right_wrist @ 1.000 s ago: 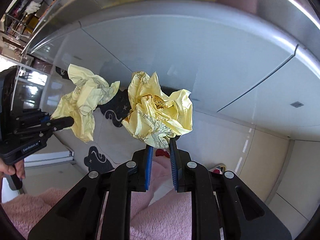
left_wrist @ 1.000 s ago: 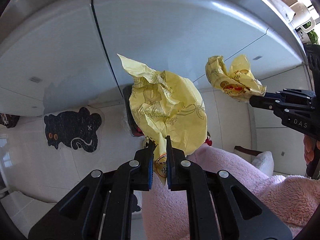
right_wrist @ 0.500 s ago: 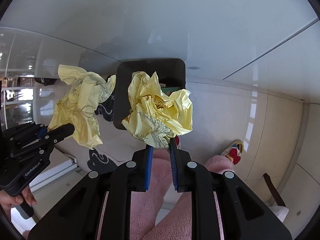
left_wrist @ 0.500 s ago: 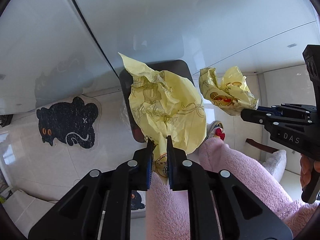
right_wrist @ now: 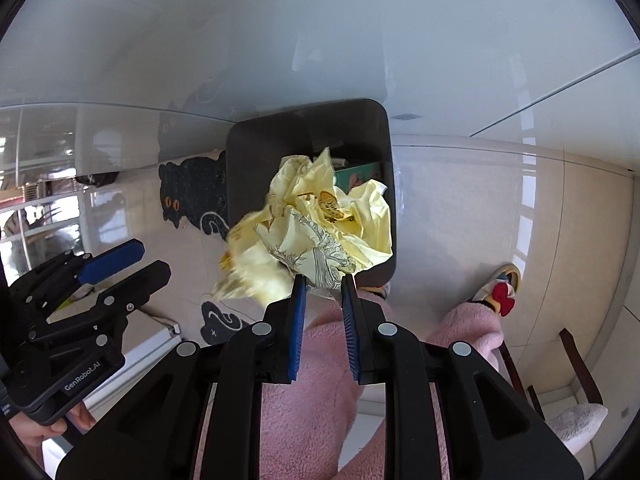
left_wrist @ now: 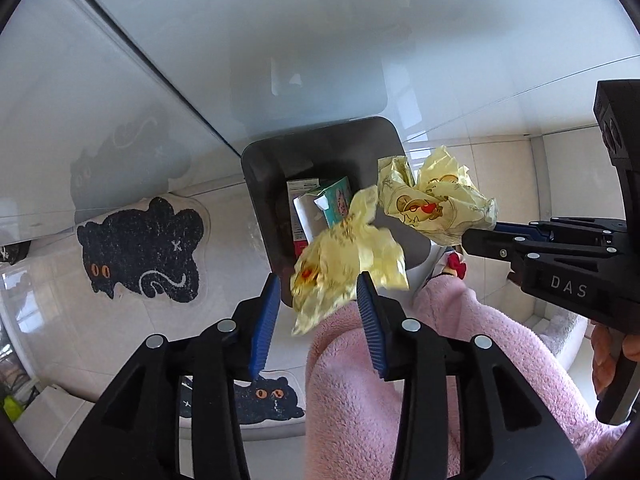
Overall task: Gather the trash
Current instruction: 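Lower both yellow papers over the black bin and open both tools, then grasp the white tissue with the left tool while the right tool grasps the paper towel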
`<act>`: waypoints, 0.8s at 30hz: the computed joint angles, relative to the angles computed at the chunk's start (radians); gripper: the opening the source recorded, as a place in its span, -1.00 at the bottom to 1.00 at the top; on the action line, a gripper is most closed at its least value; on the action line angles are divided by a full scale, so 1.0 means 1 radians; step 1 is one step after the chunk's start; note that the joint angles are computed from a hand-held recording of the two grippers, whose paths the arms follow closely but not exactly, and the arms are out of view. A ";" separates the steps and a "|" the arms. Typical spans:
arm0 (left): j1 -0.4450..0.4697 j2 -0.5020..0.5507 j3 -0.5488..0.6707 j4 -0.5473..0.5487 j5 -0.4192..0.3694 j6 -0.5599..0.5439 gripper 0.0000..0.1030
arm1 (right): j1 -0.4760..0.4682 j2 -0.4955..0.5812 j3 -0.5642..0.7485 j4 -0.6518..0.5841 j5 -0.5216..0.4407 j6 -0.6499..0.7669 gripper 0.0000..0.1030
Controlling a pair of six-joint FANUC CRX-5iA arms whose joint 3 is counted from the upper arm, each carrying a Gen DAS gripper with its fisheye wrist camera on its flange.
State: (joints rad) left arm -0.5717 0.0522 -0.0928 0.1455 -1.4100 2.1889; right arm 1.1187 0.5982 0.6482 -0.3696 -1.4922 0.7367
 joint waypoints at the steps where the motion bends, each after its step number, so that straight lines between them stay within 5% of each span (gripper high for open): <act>1: 0.004 -0.004 -0.005 0.000 -0.003 0.002 -0.24 | -0.002 0.004 0.005 -0.012 0.004 0.004 -0.60; 4: 0.010 -0.010 -0.007 -0.003 -0.016 0.006 -0.15 | -0.008 0.029 0.038 -0.046 -0.008 0.010 -0.38; 6: 0.014 -0.013 -0.008 -0.006 -0.024 0.010 -0.08 | -0.003 0.037 0.052 -0.041 -0.013 0.000 0.17; 15: 0.025 -0.054 -0.003 -0.023 -0.061 0.021 0.03 | -0.006 0.003 0.038 -0.030 -0.017 -0.009 0.18; 19: 0.015 -0.091 0.024 -0.031 -0.079 0.038 0.26 | 0.002 -0.049 0.021 0.009 -0.046 0.033 0.46; 24: -0.027 -0.116 0.120 -0.069 -0.124 0.073 0.46 | 0.020 -0.142 -0.001 0.080 -0.074 0.078 0.49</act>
